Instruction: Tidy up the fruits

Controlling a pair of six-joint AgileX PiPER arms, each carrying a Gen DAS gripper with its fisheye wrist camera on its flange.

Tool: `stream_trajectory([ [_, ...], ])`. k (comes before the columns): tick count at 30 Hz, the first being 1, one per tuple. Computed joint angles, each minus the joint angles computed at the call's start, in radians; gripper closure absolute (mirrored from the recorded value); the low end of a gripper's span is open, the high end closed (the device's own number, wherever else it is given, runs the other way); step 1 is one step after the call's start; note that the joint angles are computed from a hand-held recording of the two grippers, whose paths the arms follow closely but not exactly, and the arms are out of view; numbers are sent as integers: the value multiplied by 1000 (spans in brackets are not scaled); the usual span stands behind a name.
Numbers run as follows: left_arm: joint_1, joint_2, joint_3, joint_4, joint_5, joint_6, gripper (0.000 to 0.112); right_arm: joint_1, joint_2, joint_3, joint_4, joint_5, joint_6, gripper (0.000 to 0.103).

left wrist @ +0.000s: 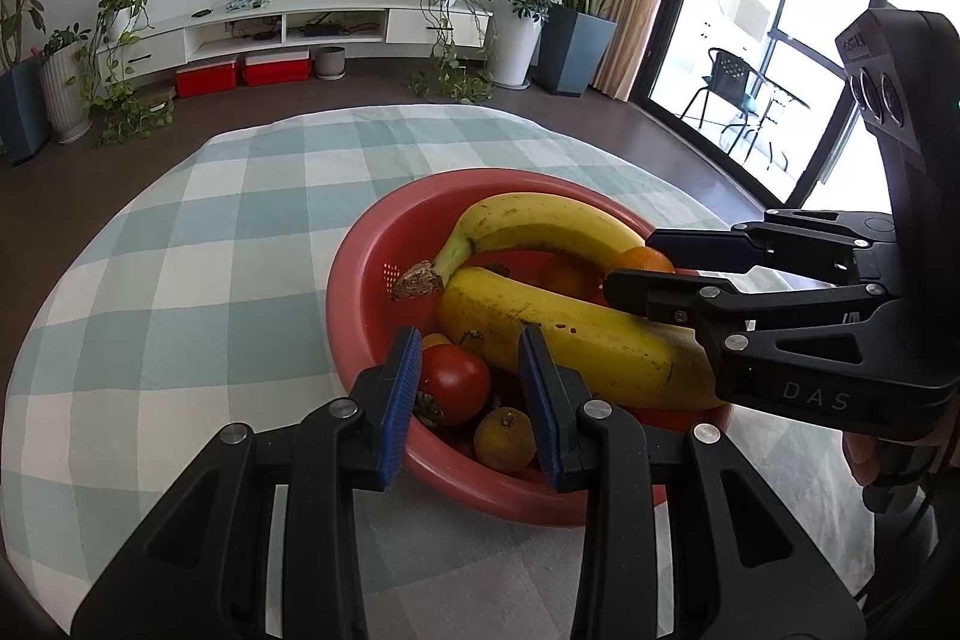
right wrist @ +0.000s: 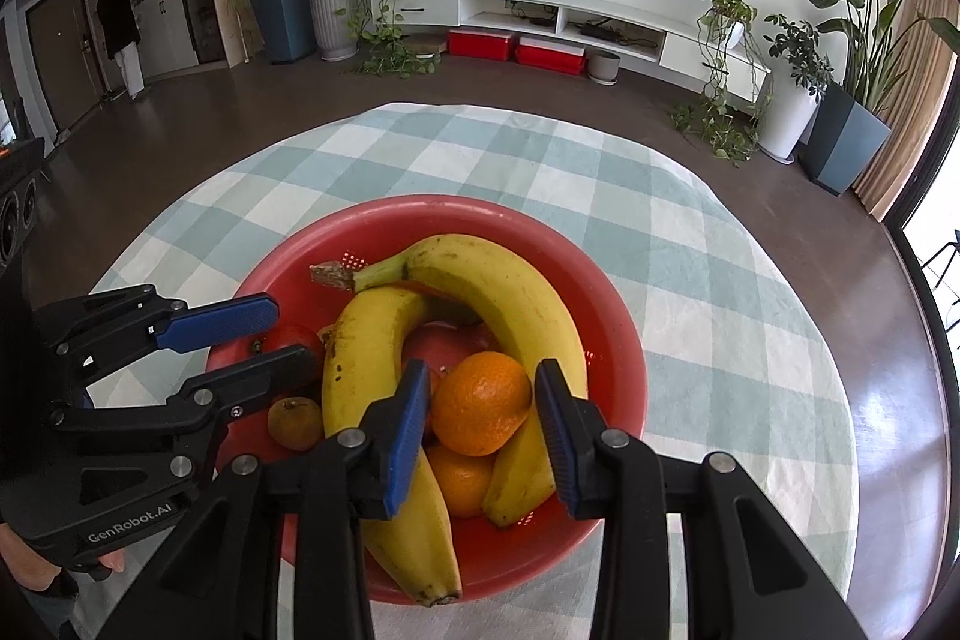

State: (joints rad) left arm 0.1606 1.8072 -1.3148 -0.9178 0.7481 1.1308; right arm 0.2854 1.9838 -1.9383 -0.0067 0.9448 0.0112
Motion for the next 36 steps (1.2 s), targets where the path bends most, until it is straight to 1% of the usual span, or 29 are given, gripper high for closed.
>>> stream_trajectory([
  [7,-3,-26,30,-7,-22,6,79,-6,-73,85,2,-44,15,64],
  [9,5,-47,48,-26,-25,26,69,-11,-104,120,1,-63,23,64],
  [11,2,-73,71,-32,-49,35,49,-14,-151,178,-8,-98,34,64],
  [13,-3,-100,92,-24,-77,36,45,-13,-216,266,-33,-156,63,58],
  [15,-3,-123,98,-3,-88,12,38,-9,-292,371,-64,-229,110,39],
  [16,-4,-139,109,0,-100,3,29,-6,-332,427,-80,-265,140,35],
  [17,-3,-159,120,0,-111,0,17,1,-370,477,-106,-296,179,27],
  [18,-3,-184,137,0,-128,0,12,8,-405,521,-134,-320,221,20],
  [19,-1,-208,153,-5,-141,7,10,15,-441,567,-159,-343,260,18],
  [20,2,-234,170,-13,-148,19,9,22,-475,611,-186,-366,298,14],
  [22,14,-297,221,-53,-166,74,9,43,-543,699,-284,-409,404,11],
  [23,20,-334,252,-79,-180,108,9,58,-574,738,-351,-419,470,8],
  [25,30,-413,309,-118,-193,170,9,82,-636,815,-478,-433,598,6],
  [27,47,-488,355,-163,-174,229,9,119,-689,891,-652,-440,791,5],
  [28,53,-526,376,-172,-171,235,9,135,-721,935,-752,-443,891,4],
  [29,50,-571,402,-172,-188,218,9,153,-755,977,-852,-431,991,2],
  [30,31,-625,434,-144,-236,164,9,179,-782,1008,-952,-400,1090,0],
  [33,-57,-823,548,77,-401,-110,9,269,-859,1127,-1241,-302,1390,0],
  [34,-69,-883,582,112,-414,-150,9,293,-870,1152,-1299,-274,1458,0],
  [36,-96,-990,631,260,-402,-321,9,312,-883,1164,-1326,-261,1492,0],
])
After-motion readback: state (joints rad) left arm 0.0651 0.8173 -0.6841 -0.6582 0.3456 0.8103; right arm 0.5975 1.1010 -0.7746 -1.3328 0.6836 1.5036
